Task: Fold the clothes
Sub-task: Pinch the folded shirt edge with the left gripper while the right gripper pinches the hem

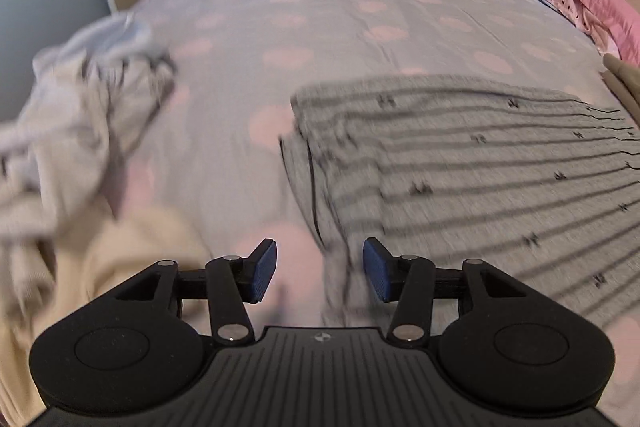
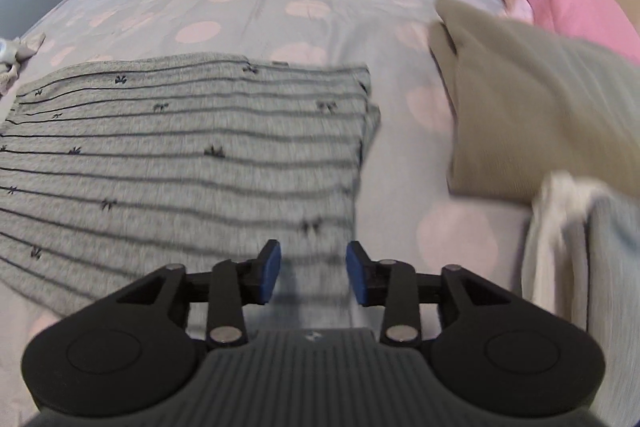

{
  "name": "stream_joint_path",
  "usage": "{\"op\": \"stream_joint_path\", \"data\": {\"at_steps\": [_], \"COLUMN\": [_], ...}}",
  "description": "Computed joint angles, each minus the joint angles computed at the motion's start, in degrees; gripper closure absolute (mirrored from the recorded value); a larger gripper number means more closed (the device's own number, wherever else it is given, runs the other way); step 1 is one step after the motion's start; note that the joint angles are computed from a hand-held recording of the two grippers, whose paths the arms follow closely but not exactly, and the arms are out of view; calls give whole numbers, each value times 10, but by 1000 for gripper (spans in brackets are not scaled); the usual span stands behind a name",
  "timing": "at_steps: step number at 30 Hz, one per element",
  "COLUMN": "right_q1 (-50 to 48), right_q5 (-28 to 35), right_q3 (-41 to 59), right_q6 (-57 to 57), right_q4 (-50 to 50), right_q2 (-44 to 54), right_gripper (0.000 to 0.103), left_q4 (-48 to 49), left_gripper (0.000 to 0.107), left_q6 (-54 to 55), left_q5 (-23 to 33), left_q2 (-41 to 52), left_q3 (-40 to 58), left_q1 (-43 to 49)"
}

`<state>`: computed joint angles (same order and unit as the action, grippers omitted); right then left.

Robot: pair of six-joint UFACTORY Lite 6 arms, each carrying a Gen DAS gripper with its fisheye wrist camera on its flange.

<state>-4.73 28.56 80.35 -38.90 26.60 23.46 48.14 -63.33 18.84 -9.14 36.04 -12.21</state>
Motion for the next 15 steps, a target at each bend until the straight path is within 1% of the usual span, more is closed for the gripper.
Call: {"op": "stream_joint_path", "data": {"at_steps": [2,4,5,6,8,11,13,14,15], "right_q1": [-20,-40,-49,-56,-61,-56,-60,-64,-65], "right_q5": [12,36,46,50,44,26,29,27,22], "right_q3": [-31,-50,-59,-71,-93,-107,-101,-105,-112], "right_q6": [-5,-1,-2,-3,4,32,51,46,39], "right_q4": [30,59,72,85,97,85,84,95,105], "right_q2": [-21,-31,-34,-38,-46,-39,-21,-18,-19], "right_gripper": [58,56,54,53,50,47,46,46,46], "left_q4": [-33,-59,-78,-105,-168,-251,-272,-268,-240], "left_gripper": [60,55,50,50,50,50,49,48,46], "left_q6": [11,12,16,26,59,103,113,101,72], "left_q5": [6,10,3,-4,-17,-38,-49,-55,-62], "left_q2": [-25,-56,-71,-79,-90,-93,-85,-80,-83], "left_q3": [-24,-51,-67,-80,-100,-123,-132,-137,-146], "left_q1": [-7,-12,-8,-2,12,32,36,35,29]}}
